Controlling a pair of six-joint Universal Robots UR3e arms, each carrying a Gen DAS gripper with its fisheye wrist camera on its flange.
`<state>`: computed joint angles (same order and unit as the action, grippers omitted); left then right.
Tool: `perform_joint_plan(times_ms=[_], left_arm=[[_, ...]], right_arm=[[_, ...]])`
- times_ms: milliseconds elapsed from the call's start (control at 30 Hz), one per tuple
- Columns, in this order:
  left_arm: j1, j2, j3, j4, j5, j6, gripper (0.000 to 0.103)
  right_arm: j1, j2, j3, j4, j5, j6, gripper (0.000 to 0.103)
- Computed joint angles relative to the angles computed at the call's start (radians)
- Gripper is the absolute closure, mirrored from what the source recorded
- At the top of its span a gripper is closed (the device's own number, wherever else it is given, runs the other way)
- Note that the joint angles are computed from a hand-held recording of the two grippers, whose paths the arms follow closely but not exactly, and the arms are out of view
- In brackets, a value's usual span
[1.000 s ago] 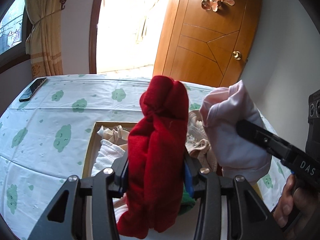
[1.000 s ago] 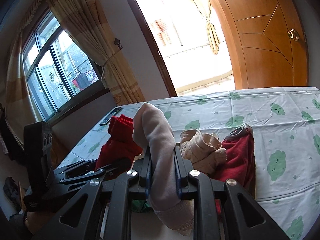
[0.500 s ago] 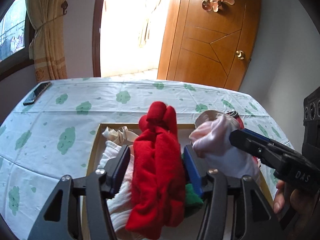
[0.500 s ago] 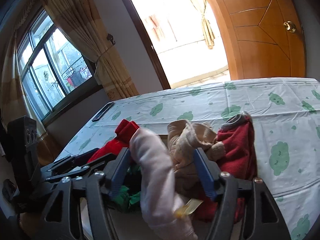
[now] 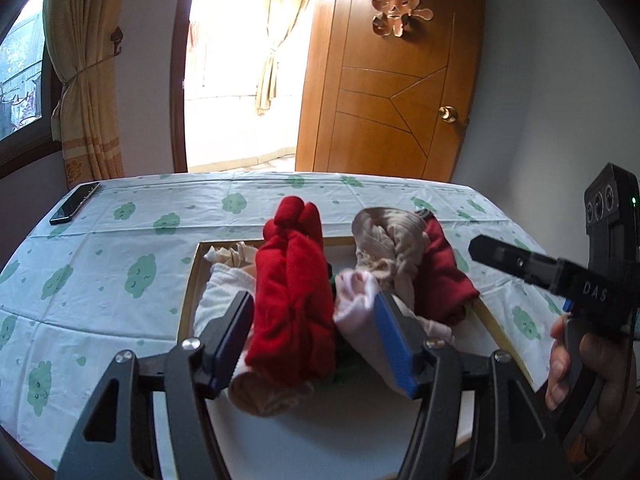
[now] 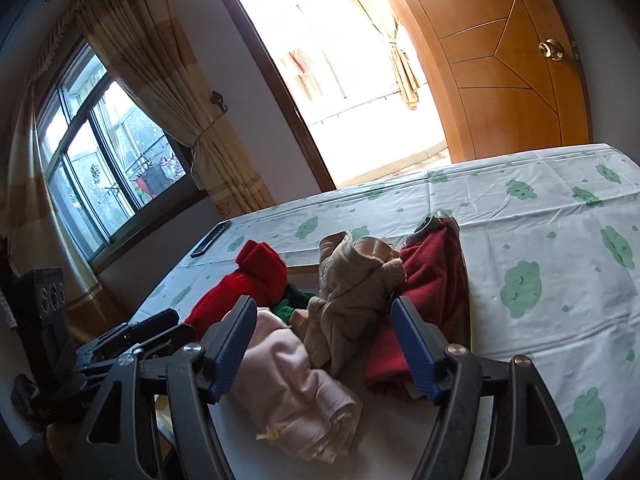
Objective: Take underwear out of drawer
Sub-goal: 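Open both grippers to release the red sock and pink underwear into the tray, then move both grippers back down into the drawer toward the remaining red sock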
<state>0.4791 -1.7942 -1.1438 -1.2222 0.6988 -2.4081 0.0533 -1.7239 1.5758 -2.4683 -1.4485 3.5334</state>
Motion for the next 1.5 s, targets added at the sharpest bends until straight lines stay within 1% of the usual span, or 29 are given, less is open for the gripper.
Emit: perform_joint_plan(times_ms=[100,200,367,600,633,733,833,1033,1133,1300,1400,1500], left_arm=[[0.050,0.068,-0.080,-0.054,-0.040,0.094,0.040],[0.106,0.132,-0.158,-0.098,-0.073,0.191,0.040],[0.206,0.208,-0.236,-0.253,-0.116,0.355,0.040],[0.344,0.349,-0.390,-0.440,-0.135,0.632,0.040],[0.359,0.368,-0.412,-0.454,-0.133,0.664,0.040],[0.397,0.431,-0.490,-0.478,-0.124,0.754,0.038],[0.412,0.458,-0.538,-0.489,-0.089,0.810,0.038],[0.429,0.491,-0.638,-0.428,-0.027,0.857,0.038],[0.418,0.478,-0.666,-0.361,0.006,0.830,0.038],[0.375,0.439,-0.694,-0.217,0.075,0.750,0.038],[0.361,0.428,-0.704,-0.171,0.104,0.737,0.038],[0.335,0.417,-0.724,-0.101,0.149,0.725,0.035]], right_arm=[[0.008,-0.056,0.036,0.014,0.029,-0.017,0.029],[0.031,-0.118,0.078,0.034,0.020,-0.046,0.028],[0.085,-0.250,0.178,0.065,-0.017,-0.082,0.027],[0.272,-0.366,0.298,0.095,-0.174,-0.111,0.026],[0.312,-0.374,0.313,0.100,-0.206,-0.110,0.026],[0.388,-0.399,0.364,0.105,-0.257,-0.099,0.026],[0.450,-0.419,0.419,0.106,-0.299,-0.077,0.026],[0.569,-0.391,0.441,0.172,-0.375,-0.072,0.026],[0.606,-0.358,0.420,0.240,-0.400,-0.083,0.026],[0.625,-0.309,0.400,0.336,-0.398,-0.100,0.026],[0.610,-0.292,0.390,0.387,-0.371,-0.115,0.026],[0.598,-0.282,0.392,0.424,-0.352,-0.132,0.026]])
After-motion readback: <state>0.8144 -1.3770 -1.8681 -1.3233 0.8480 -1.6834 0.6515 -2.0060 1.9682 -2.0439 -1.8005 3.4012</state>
